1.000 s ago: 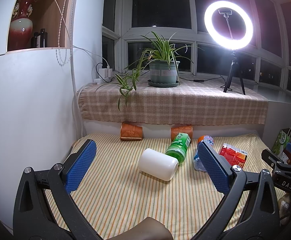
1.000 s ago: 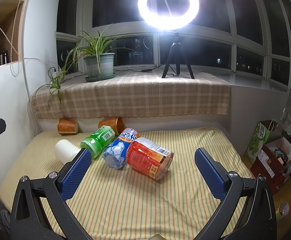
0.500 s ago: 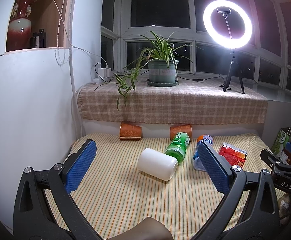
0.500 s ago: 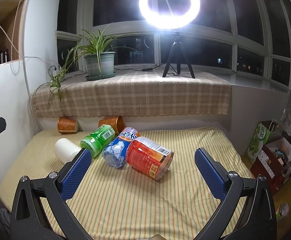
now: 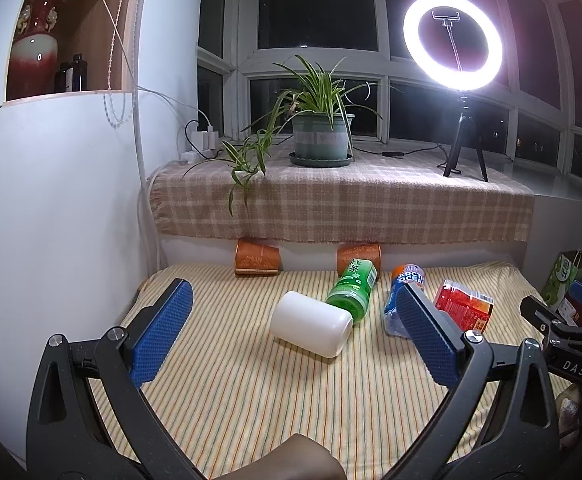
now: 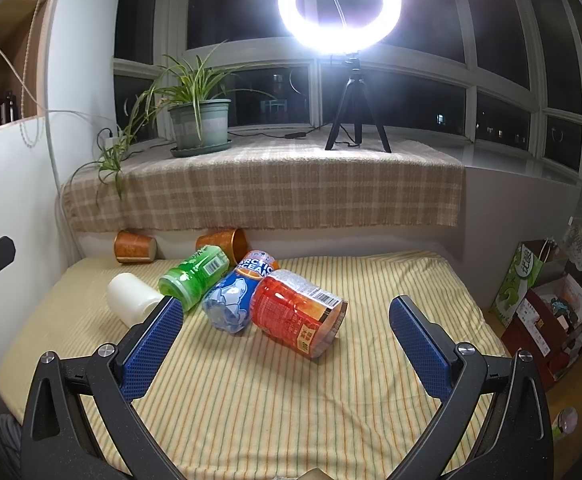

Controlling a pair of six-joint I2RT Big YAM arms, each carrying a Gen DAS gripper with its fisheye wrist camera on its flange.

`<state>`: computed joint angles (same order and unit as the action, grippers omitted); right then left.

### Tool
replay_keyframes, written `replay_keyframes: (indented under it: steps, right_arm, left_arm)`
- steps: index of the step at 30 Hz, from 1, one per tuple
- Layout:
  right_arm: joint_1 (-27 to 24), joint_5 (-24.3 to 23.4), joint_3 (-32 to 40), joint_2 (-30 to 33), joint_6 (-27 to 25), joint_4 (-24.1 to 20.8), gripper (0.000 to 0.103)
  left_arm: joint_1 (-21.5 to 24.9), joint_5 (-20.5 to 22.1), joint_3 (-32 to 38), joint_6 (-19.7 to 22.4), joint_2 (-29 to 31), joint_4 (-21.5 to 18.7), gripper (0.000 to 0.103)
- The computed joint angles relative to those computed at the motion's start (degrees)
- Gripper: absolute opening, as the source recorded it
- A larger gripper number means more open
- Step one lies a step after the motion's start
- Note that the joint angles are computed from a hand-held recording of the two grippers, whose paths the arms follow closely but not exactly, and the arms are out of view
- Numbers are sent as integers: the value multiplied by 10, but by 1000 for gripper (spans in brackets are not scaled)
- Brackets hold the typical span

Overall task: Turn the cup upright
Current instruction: 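Move the right tool down to the red-orange cup and close on it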

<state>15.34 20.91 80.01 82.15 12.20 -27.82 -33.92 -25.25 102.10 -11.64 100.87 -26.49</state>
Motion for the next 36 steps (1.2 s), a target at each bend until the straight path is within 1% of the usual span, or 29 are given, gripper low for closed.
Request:
replay_keyframes:
  steps: [4, 7, 10, 14, 17, 18, 20, 23, 27, 29, 33, 36]
  right_arm:
    - [-6, -17, 1, 2, -5, -2, 102]
    - [-19, -52, 8, 6, -17, -6, 102]
    - [-34, -94, 29, 21, -57, -21, 102]
    - [-57, -144, 93, 72, -137, -82, 102]
    - [-68, -178, 153, 118, -195, -143, 102]
    - [-72, -188, 181, 139, -216, -170, 102]
    - [-77, -205, 222, 169, -243, -212, 102]
    - [-82, -216, 291, 218, -293, -276, 102]
    - [-84, -226, 389, 288, -344, -367, 102]
    - [-85, -229, 419, 310, -357, -397, 102]
    - [-84, -219, 496, 364, -381, -463, 102]
    - [-84, -204, 549, 399, -393, -498, 102]
  left_arm:
    - [1, 2, 2, -2, 4, -5, 103]
    - [3, 3, -1, -2, 5, -6, 103]
    - [5, 5, -7, -3, 3, -8, 103]
    - [10, 23, -15, -8, 2, -16, 103]
    - [13, 35, -20, -8, 2, -23, 103]
    - [14, 42, -21, -9, 3, -27, 103]
    - [19, 56, -19, -14, 7, -41, 103]
    - [25, 76, -19, -22, 11, -60, 103]
    - [29, 80, -27, -28, 10, -66, 103]
    - [31, 81, -30, -32, 10, -69, 103]
    - [33, 79, -36, -38, 7, -72, 103]
    - [35, 77, -35, -42, 9, -77, 103]
